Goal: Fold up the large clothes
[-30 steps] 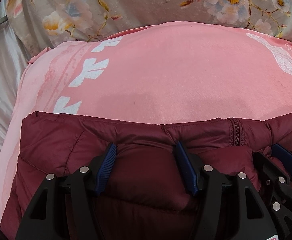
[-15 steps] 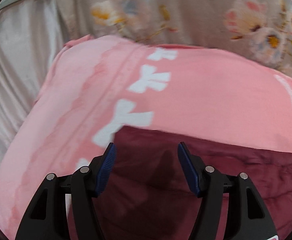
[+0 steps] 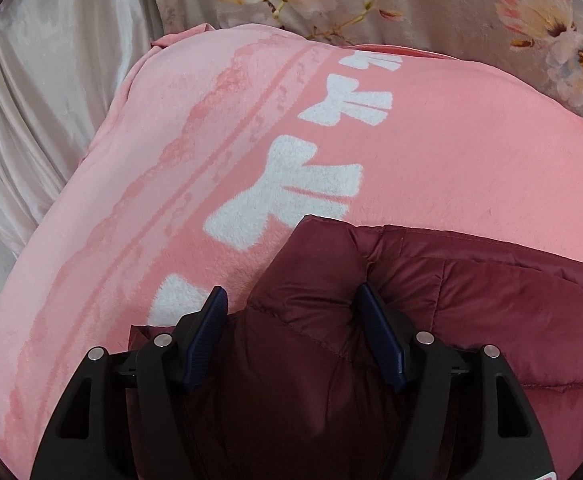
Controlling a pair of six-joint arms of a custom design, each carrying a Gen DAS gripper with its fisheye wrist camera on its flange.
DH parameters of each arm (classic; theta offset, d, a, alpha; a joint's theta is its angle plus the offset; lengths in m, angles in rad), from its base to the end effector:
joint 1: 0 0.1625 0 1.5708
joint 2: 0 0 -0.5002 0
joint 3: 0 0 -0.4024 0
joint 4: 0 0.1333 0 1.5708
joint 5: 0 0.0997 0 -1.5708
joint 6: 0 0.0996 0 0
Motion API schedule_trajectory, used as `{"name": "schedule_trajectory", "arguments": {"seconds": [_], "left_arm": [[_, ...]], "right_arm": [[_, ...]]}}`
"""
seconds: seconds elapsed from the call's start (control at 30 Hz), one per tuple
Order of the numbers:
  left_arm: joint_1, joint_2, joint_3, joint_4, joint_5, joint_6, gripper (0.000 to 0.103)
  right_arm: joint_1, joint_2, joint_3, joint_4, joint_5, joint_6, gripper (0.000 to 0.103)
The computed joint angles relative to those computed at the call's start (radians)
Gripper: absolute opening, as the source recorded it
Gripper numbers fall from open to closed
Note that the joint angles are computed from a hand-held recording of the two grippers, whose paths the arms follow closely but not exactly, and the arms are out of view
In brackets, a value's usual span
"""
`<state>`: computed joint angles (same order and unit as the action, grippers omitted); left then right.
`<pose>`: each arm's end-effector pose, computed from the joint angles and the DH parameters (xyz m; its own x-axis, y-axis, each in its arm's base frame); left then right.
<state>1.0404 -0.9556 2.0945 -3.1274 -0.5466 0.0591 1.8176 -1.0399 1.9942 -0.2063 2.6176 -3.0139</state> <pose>-0.0996 -0.6015 0.1987 -0.5953 0.0106 -0.8034 0.4984 0.7892 -0.3588 0.1567 -0.4294 0.1585 -0.6562 0.5732 0.4908 -0.0833 0.5914 -0.8021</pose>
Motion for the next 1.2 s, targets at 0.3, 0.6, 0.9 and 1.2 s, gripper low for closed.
{"name": "schedule_trajectory", "arguments": {"seconds": [0.3,0.6,0.9,1.2], "left_arm": [[0.011,0.004,-0.004,-0.014,-0.02,-0.003,0.069],[0.015,-0.02,-0.008,0.034,-0.045,-0.048,0.07],[-0.059,-0.297,0.136,0.265,-0.085,-0.175,0.072],[-0.009,-0.509,0.236,0.4,-0.133,-0.328,0.072]], "right_arm": [[-0.004,-0.009,0.012,-0.021,-0.012,0.003,0.035],[0.044,0.034,-0.042,0.05,0.096,0.04,0.036],[0.293,0.179,-0.18,0.197,0.001,0.081,0.036],[0.308,0.343,-0.241,0.282,-0.125,0.21,0.023]]}}
